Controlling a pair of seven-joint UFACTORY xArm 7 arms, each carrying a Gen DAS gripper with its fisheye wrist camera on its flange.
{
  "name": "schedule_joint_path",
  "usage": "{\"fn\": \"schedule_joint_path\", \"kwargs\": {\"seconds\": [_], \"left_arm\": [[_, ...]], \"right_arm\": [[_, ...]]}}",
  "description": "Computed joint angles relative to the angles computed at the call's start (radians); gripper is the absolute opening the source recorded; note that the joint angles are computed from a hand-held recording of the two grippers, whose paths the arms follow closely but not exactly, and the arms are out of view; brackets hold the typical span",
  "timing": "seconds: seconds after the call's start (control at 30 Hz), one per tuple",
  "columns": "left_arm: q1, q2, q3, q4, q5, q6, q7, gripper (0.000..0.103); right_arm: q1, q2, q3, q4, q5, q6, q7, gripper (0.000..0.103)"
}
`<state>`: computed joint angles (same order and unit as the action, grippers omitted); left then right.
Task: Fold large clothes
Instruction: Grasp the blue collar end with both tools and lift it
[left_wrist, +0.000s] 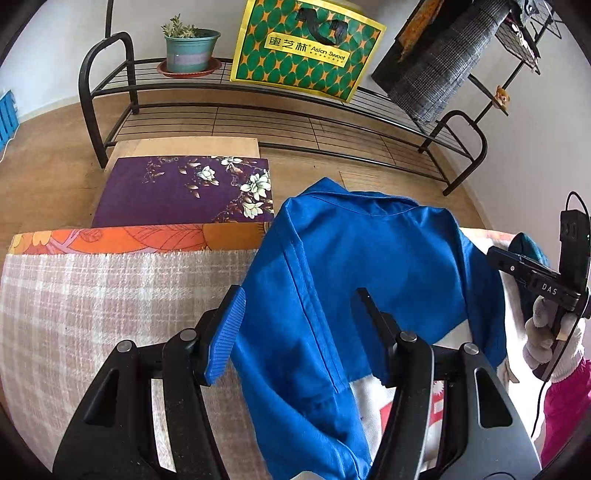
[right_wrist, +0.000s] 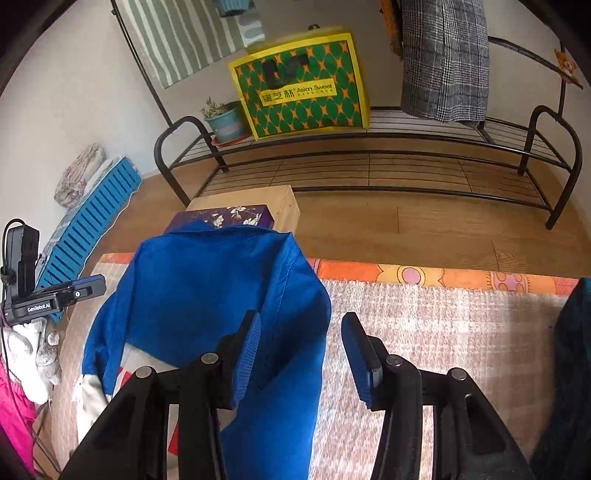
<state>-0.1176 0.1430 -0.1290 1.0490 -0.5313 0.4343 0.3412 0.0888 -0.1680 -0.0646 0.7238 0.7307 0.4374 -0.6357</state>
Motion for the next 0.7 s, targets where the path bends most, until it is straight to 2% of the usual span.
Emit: {"fn": "schedule_joint_path", "kwargs": {"seconds": [0.07,0.17,0.3,0.33,0.37,0.43,0.53,0.63,0.7], "left_arm": [[-0.007,0.036,0.004,0.026,0.037,-0.01,-0.027,0.061],[-0.001,0.085,-0.004,0.061,0.046,-0.013,-0.044,0.061],[0.007,0.134,-0.026,0.092,0.063,-0.033,-0.053,0.058],[0.003,0.142,-0.027,0.094,0.077,-0.044,-0.056,0.046],[-0.006,0.147,-0.022,0.096,0.106,-0.048,-0.074,0.026],[-0.031,0.153,-0.002,0.096,0.17,-0.057,-0.138,0.009],[-0.033,0.135,-0.015,0.068,0.201,-0.103,-0.163,0.002],[0.005,0.086,-0.065,0.028,0.125,-0.127,-0.107,0.001],[0.005,0.038,-0.075,-0.006,0.094,-0.14,-0.068,0.001]], "right_arm": [[0.008,0.054,-0.003,0.038,0.04,0.009,-0.032,0.049],[-0.004,0.113,0.024,0.072,0.041,0.004,-0.032,0.045],[-0.017,0.145,0.06,0.083,0.045,-0.004,-0.033,0.028],[-0.018,0.144,0.067,0.08,0.045,-0.011,-0.037,0.025],[-0.017,0.142,0.074,0.073,0.032,-0.026,-0.033,0.018],[-0.013,0.128,0.083,0.058,0.011,-0.054,-0.023,0.006],[-0.004,0.098,0.082,0.037,0.006,-0.089,-0.006,0.001],[0.015,0.049,0.075,0.012,0.001,-0.116,0.007,0.0],[0.032,0.012,0.065,-0.003,-0.004,-0.127,0.012,0.0]]}}
